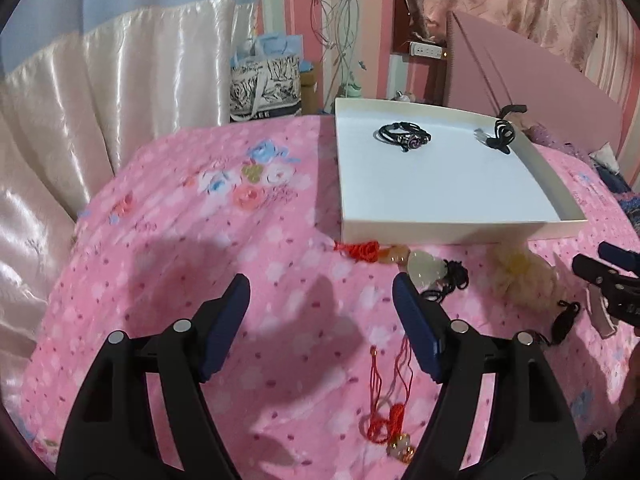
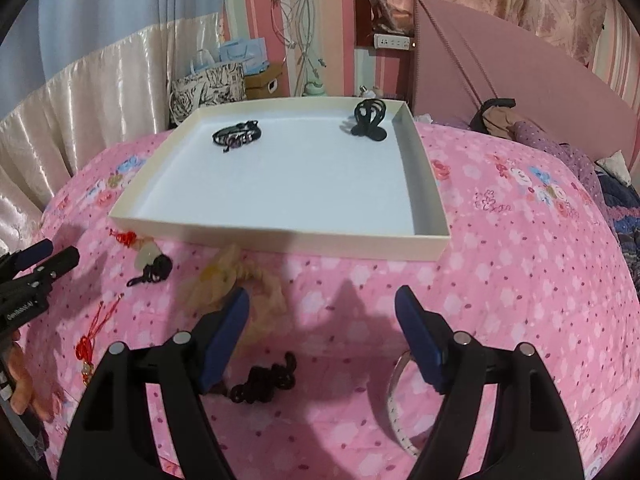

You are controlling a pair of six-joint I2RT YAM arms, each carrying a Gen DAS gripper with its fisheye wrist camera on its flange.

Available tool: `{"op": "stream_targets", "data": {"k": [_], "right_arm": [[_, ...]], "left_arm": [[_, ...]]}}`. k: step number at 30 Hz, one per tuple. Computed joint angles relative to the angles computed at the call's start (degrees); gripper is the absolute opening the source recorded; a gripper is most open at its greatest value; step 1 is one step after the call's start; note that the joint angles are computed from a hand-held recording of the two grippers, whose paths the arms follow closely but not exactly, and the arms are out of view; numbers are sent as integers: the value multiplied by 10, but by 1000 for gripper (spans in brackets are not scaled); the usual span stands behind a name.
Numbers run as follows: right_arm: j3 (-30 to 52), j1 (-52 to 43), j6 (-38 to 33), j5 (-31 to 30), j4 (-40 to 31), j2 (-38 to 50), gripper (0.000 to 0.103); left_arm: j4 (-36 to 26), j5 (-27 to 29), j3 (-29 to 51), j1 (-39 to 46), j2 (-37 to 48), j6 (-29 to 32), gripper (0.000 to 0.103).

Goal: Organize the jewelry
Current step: 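Grasp the red knotted gourd pendant with the left gripper while the right grasps the beige scrunchie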

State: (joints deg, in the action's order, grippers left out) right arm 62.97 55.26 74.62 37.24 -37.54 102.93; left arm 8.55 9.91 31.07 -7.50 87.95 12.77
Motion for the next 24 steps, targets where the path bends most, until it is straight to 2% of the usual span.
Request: {"op": "stream_targets", "data": {"k": [7,16,21,23,24], "right_arm": [[-16,1,10,-9,31,8,76],[17,-25,-31,-33,22,38,75],[36,-36,-55,-48,28,60,75],[51,-38,-64,-48,21,75,74],[55,-39,-67,-48,18,80,70]], "left_arm": [[8,7,0,-5,35,3,73],[-45,1,68,-38,75,2,72],[-53,-7,106,-53,119,-7,65],[-58,-5,121,-54,140,-12,57],[-62,-8,131,-57,153,-14,56]]}}
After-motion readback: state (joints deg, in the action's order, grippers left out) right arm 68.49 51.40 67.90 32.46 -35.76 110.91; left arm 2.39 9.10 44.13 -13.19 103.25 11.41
